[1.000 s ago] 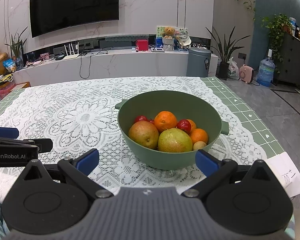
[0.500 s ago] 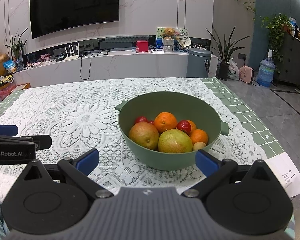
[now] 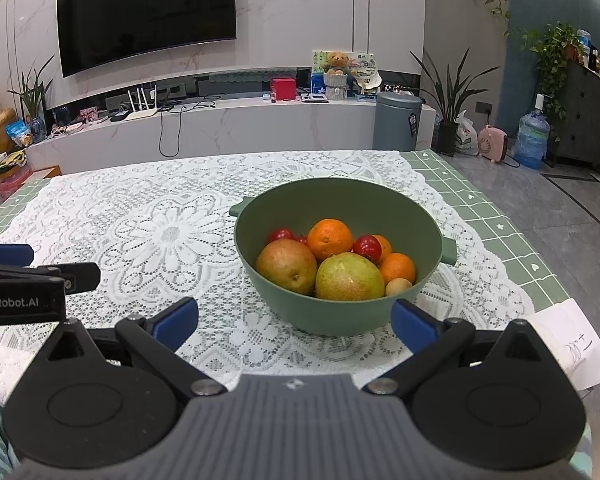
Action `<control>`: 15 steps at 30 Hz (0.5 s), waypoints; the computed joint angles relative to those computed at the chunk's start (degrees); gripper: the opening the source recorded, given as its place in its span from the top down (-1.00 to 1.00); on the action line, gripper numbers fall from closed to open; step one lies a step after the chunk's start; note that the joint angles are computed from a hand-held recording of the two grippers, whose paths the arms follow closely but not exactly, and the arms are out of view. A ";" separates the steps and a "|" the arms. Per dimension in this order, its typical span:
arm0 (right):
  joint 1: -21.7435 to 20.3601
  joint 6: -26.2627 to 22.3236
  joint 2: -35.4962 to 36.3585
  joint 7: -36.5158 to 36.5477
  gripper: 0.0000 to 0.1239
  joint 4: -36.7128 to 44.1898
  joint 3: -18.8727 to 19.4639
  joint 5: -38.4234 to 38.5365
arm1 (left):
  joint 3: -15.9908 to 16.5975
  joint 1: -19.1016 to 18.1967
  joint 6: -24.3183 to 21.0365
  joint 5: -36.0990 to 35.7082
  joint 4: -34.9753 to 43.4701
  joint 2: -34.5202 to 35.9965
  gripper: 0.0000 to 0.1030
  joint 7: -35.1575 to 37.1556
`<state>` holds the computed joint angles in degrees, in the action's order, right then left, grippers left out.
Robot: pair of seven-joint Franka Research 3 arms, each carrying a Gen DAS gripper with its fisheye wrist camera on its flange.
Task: Organize fruits
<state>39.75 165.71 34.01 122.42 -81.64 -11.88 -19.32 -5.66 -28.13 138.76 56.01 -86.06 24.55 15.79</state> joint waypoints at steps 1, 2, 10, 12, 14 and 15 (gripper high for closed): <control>-0.02 -0.07 0.03 -0.04 -0.60 0.06 0.05 0.07 | 0.06 -0.04 -0.02 0.11 -0.02 -0.02 -1.00 -0.15; 0.01 0.02 -0.01 -0.01 -0.60 -0.06 0.00 0.07 | 0.13 -0.05 0.25 0.32 -0.17 -0.10 -1.00 -0.48; 0.10 -0.04 0.01 -0.04 -0.60 -0.07 -0.06 0.12 | 0.21 0.01 1.05 1.89 -0.67 -0.58 -1.00 -1.73; 0.08 -0.15 0.02 -0.06 -0.60 -0.04 -0.01 0.16 | 0.16 0.06 1.08 1.89 -0.62 -0.57 -1.00 -1.75; 0.07 -0.37 0.06 -0.02 -0.60 0.04 0.03 0.21 | 0.15 0.07 1.07 1.93 -0.63 -0.58 -1.00 -1.78; -0.03 -0.49 0.14 -0.07 -0.60 0.20 0.11 0.29 | 0.16 0.05 1.13 2.04 -0.61 -0.57 -1.00 -1.82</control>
<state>39.72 165.22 34.15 122.35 -81.44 -11.77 -19.03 -5.50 -28.08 139.89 58.05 -86.67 23.98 13.98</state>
